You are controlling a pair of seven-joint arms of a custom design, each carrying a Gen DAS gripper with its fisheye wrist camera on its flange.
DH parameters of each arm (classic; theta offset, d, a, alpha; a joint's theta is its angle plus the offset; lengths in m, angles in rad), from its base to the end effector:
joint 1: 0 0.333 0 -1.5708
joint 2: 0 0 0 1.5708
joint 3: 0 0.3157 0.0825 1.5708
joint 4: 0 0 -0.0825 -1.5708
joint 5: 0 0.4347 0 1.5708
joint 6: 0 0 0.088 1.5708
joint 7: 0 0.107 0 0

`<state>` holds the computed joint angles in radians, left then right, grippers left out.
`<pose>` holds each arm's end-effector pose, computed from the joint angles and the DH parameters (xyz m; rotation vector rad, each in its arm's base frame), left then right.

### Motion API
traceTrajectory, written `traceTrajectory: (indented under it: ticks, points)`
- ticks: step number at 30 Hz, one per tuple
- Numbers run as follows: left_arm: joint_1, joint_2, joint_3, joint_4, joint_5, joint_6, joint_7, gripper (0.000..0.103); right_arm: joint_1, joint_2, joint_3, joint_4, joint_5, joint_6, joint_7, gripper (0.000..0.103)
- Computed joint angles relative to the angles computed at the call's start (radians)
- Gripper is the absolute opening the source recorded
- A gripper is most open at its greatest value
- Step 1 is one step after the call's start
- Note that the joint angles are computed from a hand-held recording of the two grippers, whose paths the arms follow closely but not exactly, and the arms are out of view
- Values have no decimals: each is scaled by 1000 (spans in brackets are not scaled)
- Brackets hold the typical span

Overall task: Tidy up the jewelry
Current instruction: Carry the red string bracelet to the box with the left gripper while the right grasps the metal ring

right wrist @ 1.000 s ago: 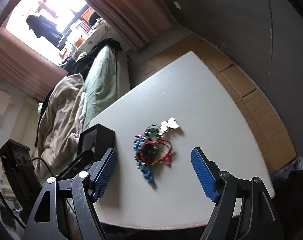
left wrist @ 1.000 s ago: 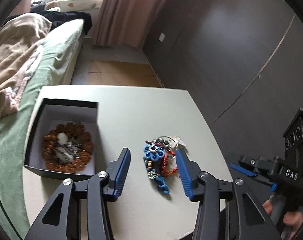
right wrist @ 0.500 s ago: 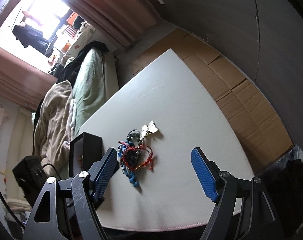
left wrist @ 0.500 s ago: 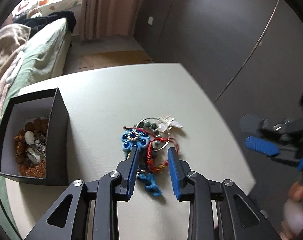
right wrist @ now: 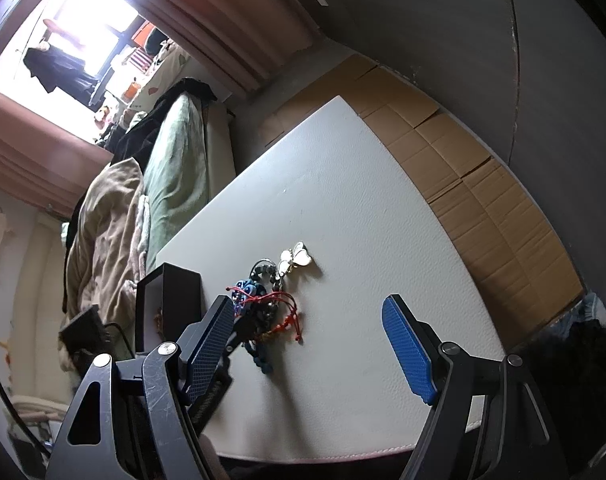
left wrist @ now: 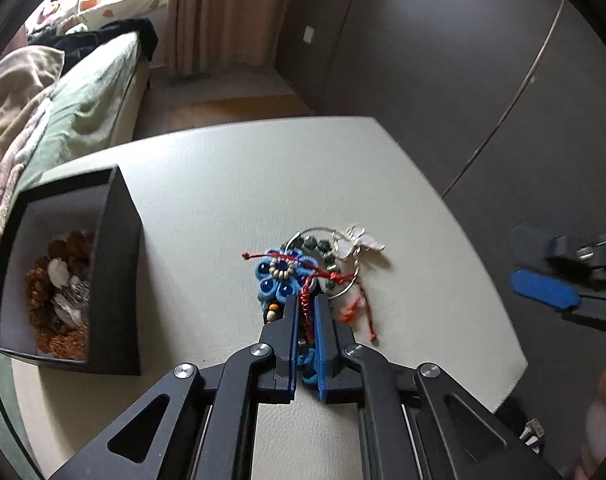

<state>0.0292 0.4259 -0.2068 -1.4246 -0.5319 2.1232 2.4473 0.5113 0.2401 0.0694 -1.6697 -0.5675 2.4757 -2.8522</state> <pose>0.7490 -0.1310 0.4798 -1.1181 2.7651 -0.9723 0.6068 0.3949 0.5101 -0.7618 2.3218 -0.2246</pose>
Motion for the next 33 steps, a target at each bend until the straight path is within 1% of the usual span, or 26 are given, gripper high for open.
traceTrajectory:
  ticks: [7,9,11,12,14,17,20,22,26,30,31,32,33]
  points:
    - [40,17,-10,73,-79,-72,7,7,5,22,-5,21,-10,11,8,76]
    - [49,39,-9,116,-92,-94,-9,7,6,39,-7,39,-9,16,0,71]
    - [54,58,-10,150,-97,-106,-24,7,3,65,-6,67,12,23,-27,60]
    - [57,70,-11,172,-99,-114,-33,7,0,81,-5,79,29,37,-43,58]
    - [64,96,-13,215,-100,-129,-52,7,-2,109,-6,106,58,53,-69,48]
    - [73,122,-19,258,-101,-135,-70,7,-3,149,-11,143,104,68,-107,37]
    - [82,148,-25,301,-103,-137,-87,7,0,183,-20,175,136,72,-129,30]
    - [87,167,-29,331,-103,-141,-99,7,2,202,-26,193,155,70,-139,28]
    - [95,202,-35,387,-95,-158,-129,7,1,236,-32,228,192,58,-163,26]
    - [107,205,-41,396,-94,-160,-143,7,-5,278,-32,270,235,52,-190,25]
    - [110,203,-42,394,-94,-159,-144,7,-4,283,-34,276,241,47,-194,24]
    - [112,202,-43,394,-95,-159,-145,7,-4,287,-36,277,247,43,-198,17]
    - [114,201,-43,392,-95,-158,-144,7,-3,291,-37,279,251,47,-199,12]
